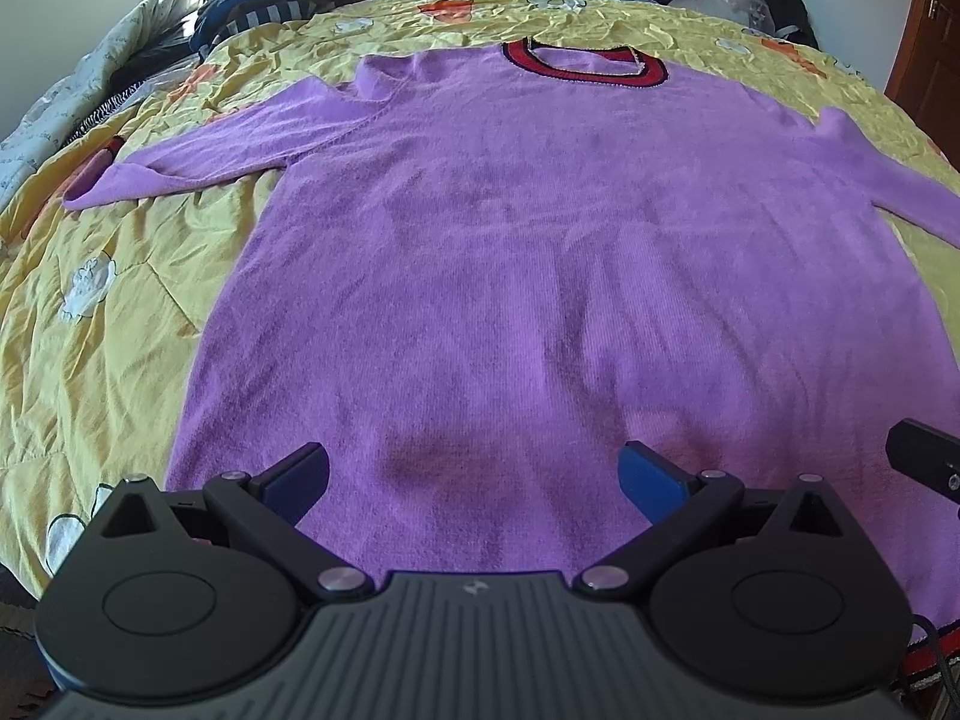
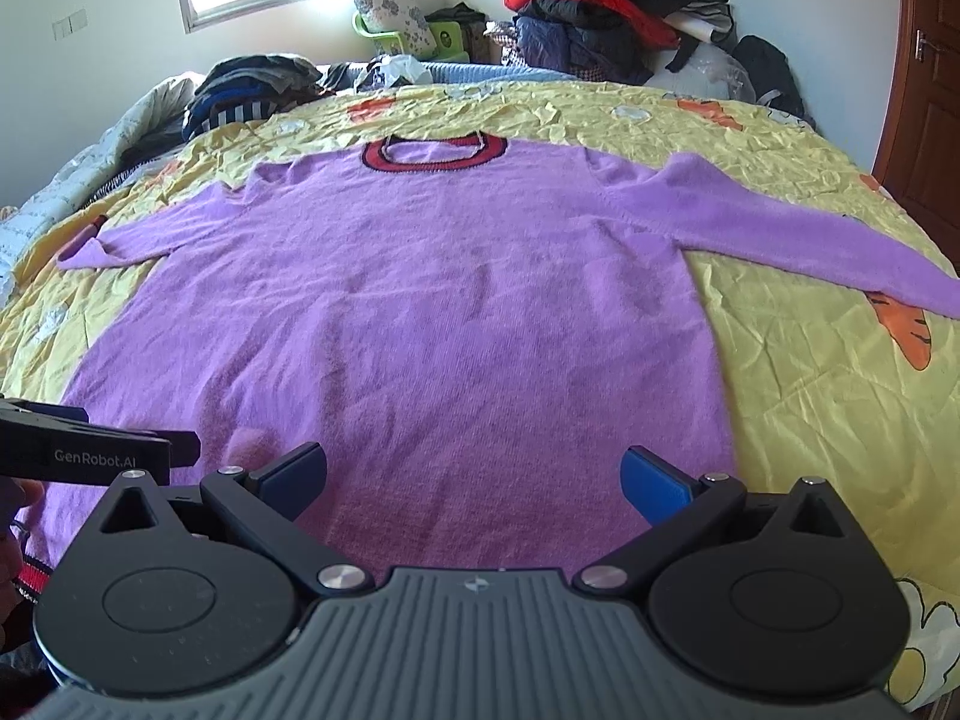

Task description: Fold small clothes

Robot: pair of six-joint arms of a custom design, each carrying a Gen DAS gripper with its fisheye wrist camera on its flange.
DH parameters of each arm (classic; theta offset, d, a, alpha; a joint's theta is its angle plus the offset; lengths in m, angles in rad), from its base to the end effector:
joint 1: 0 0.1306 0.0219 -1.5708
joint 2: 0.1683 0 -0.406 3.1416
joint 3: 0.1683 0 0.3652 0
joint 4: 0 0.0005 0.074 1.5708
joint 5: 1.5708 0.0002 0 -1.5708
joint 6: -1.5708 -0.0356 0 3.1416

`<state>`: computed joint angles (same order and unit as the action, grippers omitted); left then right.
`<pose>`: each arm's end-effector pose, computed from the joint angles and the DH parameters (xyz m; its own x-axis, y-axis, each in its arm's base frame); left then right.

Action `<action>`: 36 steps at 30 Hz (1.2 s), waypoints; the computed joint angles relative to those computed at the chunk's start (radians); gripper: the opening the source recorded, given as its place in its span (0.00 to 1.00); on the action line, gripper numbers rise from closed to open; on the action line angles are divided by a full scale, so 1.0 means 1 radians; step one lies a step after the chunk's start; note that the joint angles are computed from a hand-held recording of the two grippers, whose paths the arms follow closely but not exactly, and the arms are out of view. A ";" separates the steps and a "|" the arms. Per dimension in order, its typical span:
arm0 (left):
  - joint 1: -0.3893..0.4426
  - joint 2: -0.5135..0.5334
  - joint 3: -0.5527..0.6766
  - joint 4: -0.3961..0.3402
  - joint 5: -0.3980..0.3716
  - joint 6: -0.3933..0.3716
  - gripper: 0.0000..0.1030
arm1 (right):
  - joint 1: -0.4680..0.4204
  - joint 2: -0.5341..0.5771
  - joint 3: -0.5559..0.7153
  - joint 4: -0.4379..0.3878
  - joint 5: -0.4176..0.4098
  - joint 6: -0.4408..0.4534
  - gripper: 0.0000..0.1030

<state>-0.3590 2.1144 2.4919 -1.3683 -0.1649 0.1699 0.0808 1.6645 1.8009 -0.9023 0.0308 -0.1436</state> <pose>0.6444 -0.2361 0.4812 -0.8162 0.1282 -0.5633 0.1262 0.9911 0.0427 0.5660 0.0442 0.4963 -0.6922 0.0875 -0.7164 0.0409 0.9958 0.0820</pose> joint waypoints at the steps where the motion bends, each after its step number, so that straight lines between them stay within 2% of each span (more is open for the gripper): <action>1: 0.000 0.000 0.001 0.000 0.000 0.000 1.00 | -0.001 -0.003 -0.006 0.011 -0.001 0.001 1.00; 4: 0.000 0.000 0.000 -0.001 0.001 0.001 1.00 | 0.001 -0.007 -0.012 0.026 0.010 0.008 1.00; 11: 0.001 -0.008 -0.017 0.010 0.001 0.003 1.00 | -0.002 0.022 0.032 -0.054 -0.009 0.003 1.00; 28: -0.001 0.005 0.010 -0.010 -0.002 0.006 1.00 | -0.006 0.000 -0.004 0.007 0.000 -0.014 1.00; 36: 0.001 0.003 0.006 -0.007 -0.003 0.014 1.00 | -0.003 0.002 -0.004 0.001 -0.005 -0.002 1.00</action>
<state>-0.3580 2.1174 2.4979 -1.3757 -0.1680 0.1841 0.0782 1.6664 1.7972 -0.9016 0.0260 -0.1456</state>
